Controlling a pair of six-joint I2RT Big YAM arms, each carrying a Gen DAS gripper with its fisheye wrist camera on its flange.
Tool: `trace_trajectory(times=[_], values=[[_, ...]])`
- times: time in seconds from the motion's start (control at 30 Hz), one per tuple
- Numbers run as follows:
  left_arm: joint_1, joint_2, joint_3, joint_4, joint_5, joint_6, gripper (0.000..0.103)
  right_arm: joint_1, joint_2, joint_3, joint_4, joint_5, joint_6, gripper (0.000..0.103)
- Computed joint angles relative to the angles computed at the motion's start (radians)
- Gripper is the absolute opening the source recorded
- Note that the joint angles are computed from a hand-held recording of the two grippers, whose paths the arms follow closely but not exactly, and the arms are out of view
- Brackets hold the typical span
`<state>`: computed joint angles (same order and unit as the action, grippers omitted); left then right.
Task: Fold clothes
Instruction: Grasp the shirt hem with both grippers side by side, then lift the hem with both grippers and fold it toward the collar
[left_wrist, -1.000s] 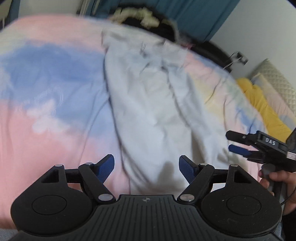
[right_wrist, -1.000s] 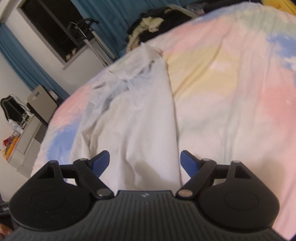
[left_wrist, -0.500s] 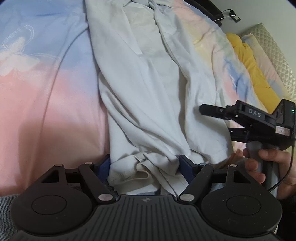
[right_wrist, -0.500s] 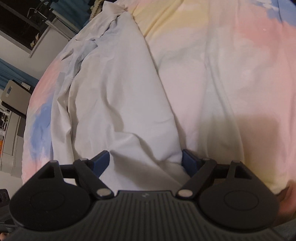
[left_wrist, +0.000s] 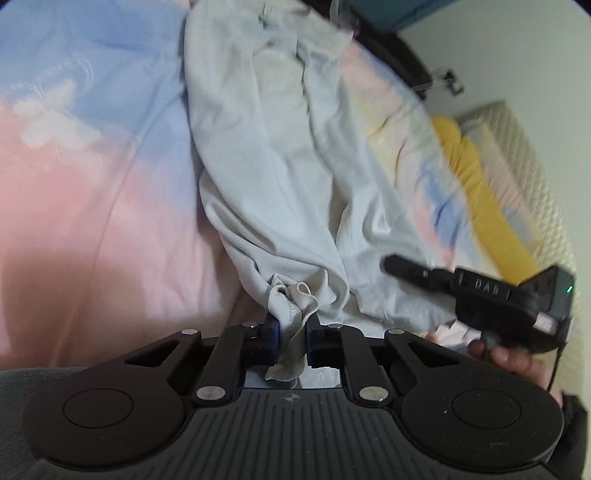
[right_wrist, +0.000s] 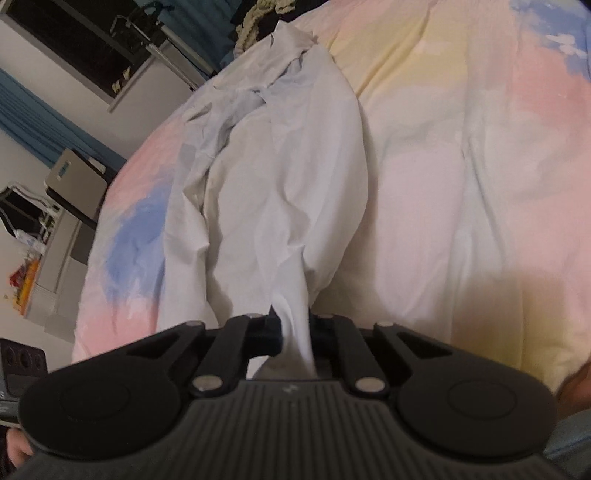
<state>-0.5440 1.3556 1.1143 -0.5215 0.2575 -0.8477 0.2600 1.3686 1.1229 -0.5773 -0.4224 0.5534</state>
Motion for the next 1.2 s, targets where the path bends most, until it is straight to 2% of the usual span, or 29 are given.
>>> trace_trajectory(times=[0.1, 0.2, 0.3, 0.4, 0.53, 0.67, 0.77, 0.9, 1.03, 1.2], values=[[0.007, -0.089, -0.056, 0.073, -0.024, -0.043, 0.014, -0.03, -0.061, -0.023, 0.049, -0.034, 0.014, 0.007], [0.013, -0.171, -0.085, 0.091, -0.046, -0.071, 0.012, -0.044, -0.125, -0.034, 0.095, -0.058, 0.002, 0.006], [0.001, -0.239, -0.1, 0.097, -0.066, -0.08, 0.012, -0.057, -0.163, -0.031, 0.103, -0.104, 0.006, 0.006], [-0.031, -0.301, -0.119, 0.091, -0.091, -0.085, 0.012, -0.063, -0.2, -0.031, 0.067, -0.14, -0.021, 0.006], [-0.109, -0.382, -0.169, 0.084, -0.157, -0.113, 0.012, -0.065, -0.27, -0.063, -0.032, -0.151, -0.06, 0.006], [-0.151, -0.416, -0.231, 0.098, -0.204, -0.178, 0.012, -0.063, -0.314, -0.133, -0.041, -0.153, -0.008, 0.006], [-0.126, -0.389, -0.228, 0.141, -0.209, -0.182, 0.012, -0.06, -0.285, -0.13, -0.003, -0.144, 0.024, 0.006], [-0.058, -0.308, -0.162, 0.2, -0.189, -0.159, 0.012, -0.058, -0.188, -0.069, 0.104, -0.13, 0.117, 0.006], [0.026, -0.185, -0.051, 0.24, -0.171, -0.141, 0.012, -0.062, -0.033, 0.044, 0.204, -0.133, 0.264, 0.007], [0.13, 0.026, 0.129, 0.251, -0.128, -0.134, 0.012, -0.062, 0.186, 0.237, 0.25, -0.104, 0.376, 0.007]])
